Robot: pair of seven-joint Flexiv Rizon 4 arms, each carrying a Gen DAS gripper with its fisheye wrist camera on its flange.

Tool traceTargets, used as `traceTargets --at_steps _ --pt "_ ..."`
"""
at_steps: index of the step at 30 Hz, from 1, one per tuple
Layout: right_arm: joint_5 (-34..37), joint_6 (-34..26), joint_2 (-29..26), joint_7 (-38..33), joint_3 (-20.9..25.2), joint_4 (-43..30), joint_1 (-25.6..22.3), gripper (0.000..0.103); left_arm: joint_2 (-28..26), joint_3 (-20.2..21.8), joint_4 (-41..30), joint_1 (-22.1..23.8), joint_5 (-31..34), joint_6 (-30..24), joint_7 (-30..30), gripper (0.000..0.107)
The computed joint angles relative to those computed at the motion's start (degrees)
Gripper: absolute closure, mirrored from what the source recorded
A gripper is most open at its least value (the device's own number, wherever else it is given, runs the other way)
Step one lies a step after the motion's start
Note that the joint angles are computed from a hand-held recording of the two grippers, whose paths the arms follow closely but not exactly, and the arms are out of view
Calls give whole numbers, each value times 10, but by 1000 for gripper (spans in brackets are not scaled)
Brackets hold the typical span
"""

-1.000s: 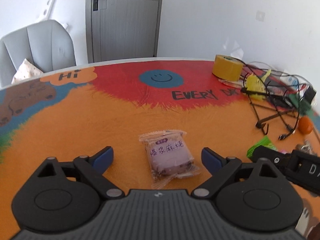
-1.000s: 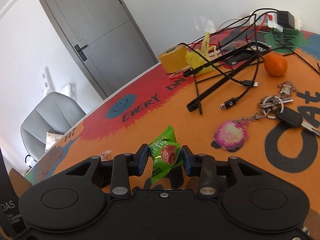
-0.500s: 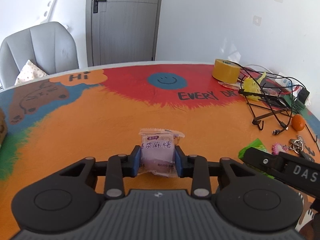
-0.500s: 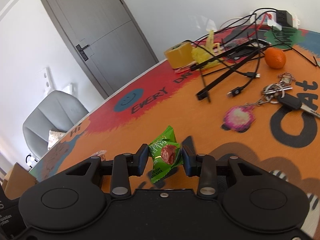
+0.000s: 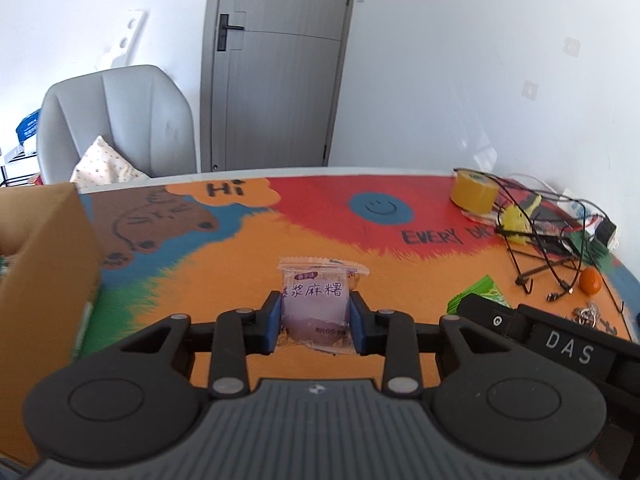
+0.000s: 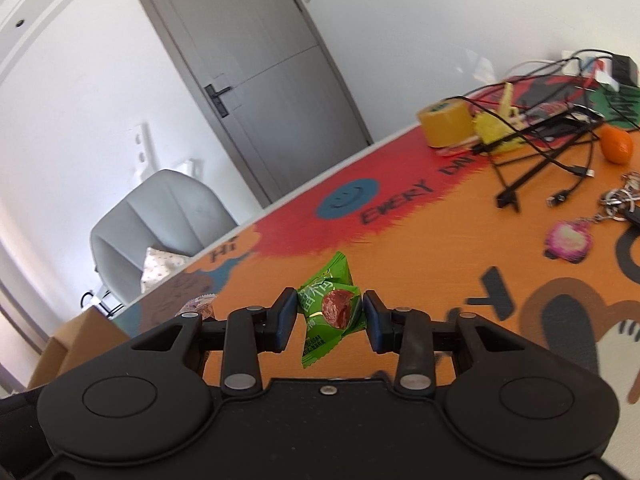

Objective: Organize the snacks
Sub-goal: 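Carry the pastry pack and green candy over the box with both tools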

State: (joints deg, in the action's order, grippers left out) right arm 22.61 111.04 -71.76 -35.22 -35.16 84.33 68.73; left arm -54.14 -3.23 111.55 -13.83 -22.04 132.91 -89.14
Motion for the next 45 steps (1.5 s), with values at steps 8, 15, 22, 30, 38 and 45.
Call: traceTargets --at_steps 8,15,22,30,38,45 --pt "-5 4 4 -18 -14 -17 21 66 40 4 63 27 18 52 -31 73" --pt "-16 3 8 -48 -10 -46 29 66 70 10 111 53 33 94 -56 73" --pt "-34 -4 6 -74 3 -89 25 66 88 14 146 88 57 120 -80 73" --pt "-53 -25 -8 -75 11 -143 18 66 95 20 171 132 89 139 -112 73" --pt "-81 -50 -33 -38 -4 -202 14 66 104 27 191 184 122 148 -146 73" --pt "-126 -75 -57 6 -8 -257 1 66 105 26 190 229 163 139 -171 74"
